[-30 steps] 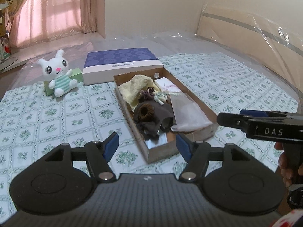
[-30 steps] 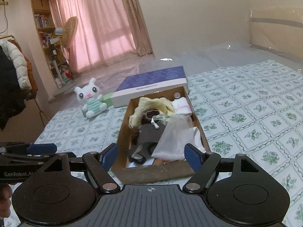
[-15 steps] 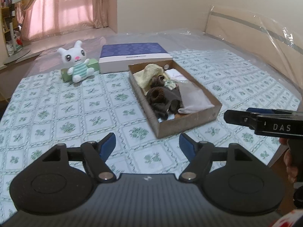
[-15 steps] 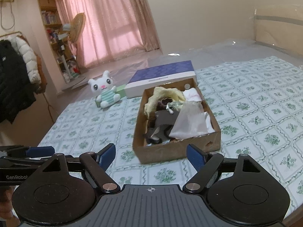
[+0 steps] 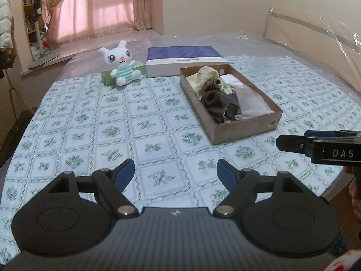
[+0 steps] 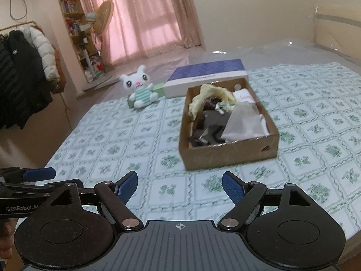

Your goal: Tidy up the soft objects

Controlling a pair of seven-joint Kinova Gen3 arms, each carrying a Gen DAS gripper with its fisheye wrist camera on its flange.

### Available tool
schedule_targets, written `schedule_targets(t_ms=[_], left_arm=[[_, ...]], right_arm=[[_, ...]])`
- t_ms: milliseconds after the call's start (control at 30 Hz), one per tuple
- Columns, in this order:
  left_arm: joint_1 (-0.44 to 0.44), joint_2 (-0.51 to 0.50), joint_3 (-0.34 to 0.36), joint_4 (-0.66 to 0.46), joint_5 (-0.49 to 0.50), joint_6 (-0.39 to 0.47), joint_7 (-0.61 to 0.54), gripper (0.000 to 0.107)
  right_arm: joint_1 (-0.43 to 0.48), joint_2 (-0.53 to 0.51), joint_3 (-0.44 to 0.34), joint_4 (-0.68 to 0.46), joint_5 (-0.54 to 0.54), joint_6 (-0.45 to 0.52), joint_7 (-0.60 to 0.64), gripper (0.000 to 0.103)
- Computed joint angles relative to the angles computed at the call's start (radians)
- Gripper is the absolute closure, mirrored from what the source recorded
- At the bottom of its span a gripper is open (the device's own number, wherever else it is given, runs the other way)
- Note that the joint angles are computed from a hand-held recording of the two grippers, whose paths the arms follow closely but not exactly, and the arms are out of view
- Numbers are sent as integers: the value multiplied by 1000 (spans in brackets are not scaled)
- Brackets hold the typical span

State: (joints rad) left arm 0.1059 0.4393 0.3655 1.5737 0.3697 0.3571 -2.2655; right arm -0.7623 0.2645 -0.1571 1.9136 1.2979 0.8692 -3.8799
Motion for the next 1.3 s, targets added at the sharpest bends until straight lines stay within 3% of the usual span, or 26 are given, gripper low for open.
schedule_targets(t_ms=[267,467,933,1300], left_arm=[[-44,-31,7,75,22,-25,-3,29],[-42,-61,-25,123,14,-45,36,29],[-97,-98,-15,204,48,-62,41,29],[-74,-95,-39,213,23,-63,70,29]], right_arm=[[-43,43,0,-47,-37,28,48,21],[-69,66,11,-77,-74,31,70,21],[-104,100,36,-100,-96,-53,127,21],[-107,114,62,-94,-103,-119,131,21]])
